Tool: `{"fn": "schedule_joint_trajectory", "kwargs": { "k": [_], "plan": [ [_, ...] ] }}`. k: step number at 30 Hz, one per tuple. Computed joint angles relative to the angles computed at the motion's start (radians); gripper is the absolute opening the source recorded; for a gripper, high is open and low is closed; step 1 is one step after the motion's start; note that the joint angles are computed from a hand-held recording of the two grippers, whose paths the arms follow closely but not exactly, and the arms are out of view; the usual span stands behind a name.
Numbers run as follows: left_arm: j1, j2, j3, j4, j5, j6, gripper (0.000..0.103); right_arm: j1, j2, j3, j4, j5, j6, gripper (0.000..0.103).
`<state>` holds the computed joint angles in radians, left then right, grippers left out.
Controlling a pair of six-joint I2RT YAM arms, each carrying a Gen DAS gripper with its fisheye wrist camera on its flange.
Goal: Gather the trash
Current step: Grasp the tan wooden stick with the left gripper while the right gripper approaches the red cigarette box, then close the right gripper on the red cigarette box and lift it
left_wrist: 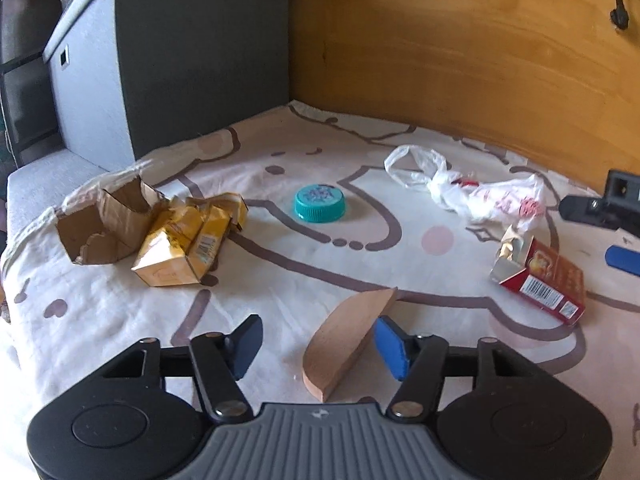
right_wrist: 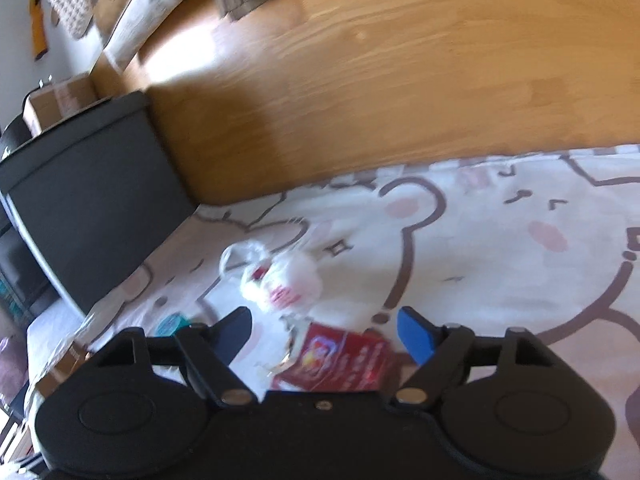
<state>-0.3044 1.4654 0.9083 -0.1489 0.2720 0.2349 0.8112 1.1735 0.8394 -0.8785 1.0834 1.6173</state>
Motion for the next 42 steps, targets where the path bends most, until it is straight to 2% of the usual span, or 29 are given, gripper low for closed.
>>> {"fn": "schedule_joint_trajectory", "kwargs": {
  "k": [4, 11, 18, 22, 24, 27, 30, 31, 33, 35, 36, 38, 42],
  "plan": [
    [-0.019, 0.025, -0.020, 0.049, 0.001, -0.012, 0.049, -0.052, -0.052, -0.088, 0.169, -0.067, -0.145, 0.078],
    [0.003, -0.025, -0.064, 0.053, 0.021, -0.025, 0.029, -0.089, -0.053, -0.079, 0.254, -0.233, -0.403, 0.075],
    [0.108, -0.147, -0.164, 0.038, 0.075, -0.043, 0.028, -0.054, -0.027, -0.026, 0.253, -0.336, -0.568, 0.072],
    [0.147, -0.169, -0.180, 0.034, 0.106, -0.038, 0.028, -0.022, 0.013, 0.032, 0.231, -0.354, -0.632, 0.064],
    [0.158, -0.175, -0.191, 0.041, 0.119, -0.024, 0.027, -0.014, 0.051, 0.066, 0.211, -0.338, -0.631, 0.062],
    [0.168, -0.167, -0.196, 0.054, 0.137, -0.012, 0.027, -0.008, 0.146, 0.148, 0.085, -0.252, -0.519, 0.062],
    [0.174, -0.154, -0.190, 0.063, 0.151, -0.014, 0.027, -0.018, 0.179, 0.165, 0.033, -0.201, -0.439, 0.070],
    [0.175, -0.149, -0.190, 0.069, 0.154, -0.014, 0.027, -0.023, 0.192, 0.168, 0.026, -0.189, -0.425, 0.077],
    [0.174, -0.141, -0.189, 0.079, 0.157, -0.020, 0.027, -0.041, 0.200, 0.153, 0.054, -0.204, -0.443, 0.080],
    [0.175, -0.132, -0.184, 0.084, 0.163, -0.026, 0.027, -0.058, 0.177, 0.113, 0.136, -0.253, -0.498, 0.079],
    [0.176, -0.128, -0.182, 0.086, 0.166, -0.029, 0.027, -0.067, 0.167, 0.102, 0.171, -0.285, -0.530, 0.078],
    [0.178, -0.126, -0.181, 0.088, 0.170, -0.035, 0.027, -0.067, 0.166, 0.105, 0.196, -0.328, -0.588, 0.068],
    [0.176, -0.124, -0.181, 0.089, 0.169, -0.042, 0.027, -0.047, 0.202, 0.136, 0.194, -0.349, -0.654, 0.066]
  ]
}}
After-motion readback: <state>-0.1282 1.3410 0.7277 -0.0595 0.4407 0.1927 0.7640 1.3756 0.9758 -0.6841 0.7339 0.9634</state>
